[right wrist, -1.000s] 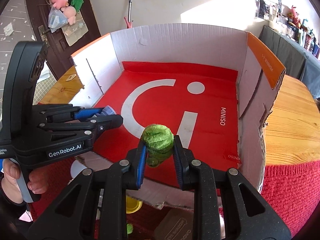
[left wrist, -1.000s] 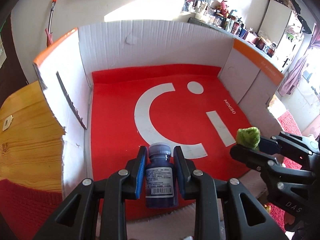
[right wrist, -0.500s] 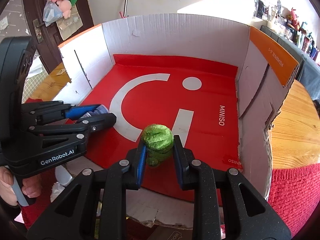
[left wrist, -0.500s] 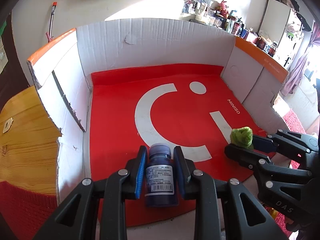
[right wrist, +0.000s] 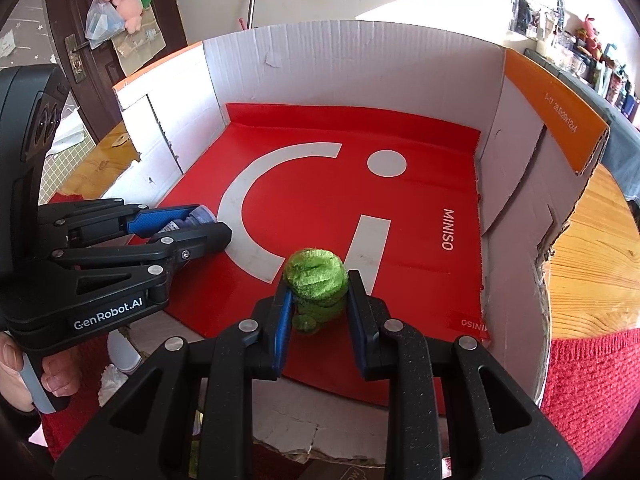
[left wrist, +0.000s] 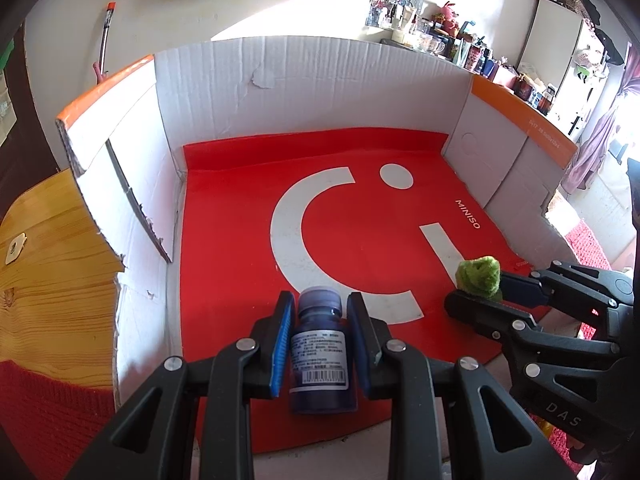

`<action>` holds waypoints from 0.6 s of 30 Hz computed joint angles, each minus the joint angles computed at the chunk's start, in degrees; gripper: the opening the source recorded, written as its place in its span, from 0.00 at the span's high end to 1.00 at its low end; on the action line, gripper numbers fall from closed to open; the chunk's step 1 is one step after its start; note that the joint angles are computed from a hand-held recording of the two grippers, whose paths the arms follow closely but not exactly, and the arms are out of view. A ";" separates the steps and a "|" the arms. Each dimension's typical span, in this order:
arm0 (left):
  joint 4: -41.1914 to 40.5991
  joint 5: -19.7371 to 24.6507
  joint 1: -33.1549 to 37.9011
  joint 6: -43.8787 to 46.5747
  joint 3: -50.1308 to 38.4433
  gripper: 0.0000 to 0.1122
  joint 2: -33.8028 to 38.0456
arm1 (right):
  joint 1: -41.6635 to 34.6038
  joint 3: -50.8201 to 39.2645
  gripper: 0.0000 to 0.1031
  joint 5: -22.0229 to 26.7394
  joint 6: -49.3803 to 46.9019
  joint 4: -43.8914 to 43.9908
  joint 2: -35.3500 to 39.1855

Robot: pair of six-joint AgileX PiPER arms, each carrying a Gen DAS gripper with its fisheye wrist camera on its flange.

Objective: Organize objects
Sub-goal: 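Lower the bottle into the box and open the left tool while the right tool releases the yarn ball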

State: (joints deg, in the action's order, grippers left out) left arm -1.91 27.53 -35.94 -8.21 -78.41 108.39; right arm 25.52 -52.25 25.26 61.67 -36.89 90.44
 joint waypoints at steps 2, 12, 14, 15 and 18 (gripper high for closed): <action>-0.02 0.02 0.00 0.00 0.01 0.75 -0.03 | 0.01 0.25 0.76 -0.29 0.58 -0.48 -0.14; 1.36 0.09 -0.26 -1.33 0.28 0.60 -0.60 | -0.28 0.82 0.76 -1.19 0.24 0.10 -0.72; 1.42 0.26 -0.23 -1.52 0.38 0.59 -0.84 | 0.00 0.87 0.76 -0.84 0.64 -0.38 -0.91; 1.52 0.22 -0.20 -1.60 0.49 0.56 -1.00 | 0.15 0.90 0.76 -0.75 0.97 -0.71 -0.95; 2.69 -0.21 -0.43 -2.85 1.20 0.51 -1.81 | 0.58 1.10 0.76 -0.39 1.77 -1.51 -1.29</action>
State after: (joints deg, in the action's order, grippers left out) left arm 0.78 27.32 -36.37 -11.06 -77.21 106.58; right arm 26.10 -51.15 24.87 63.44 -38.40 89.15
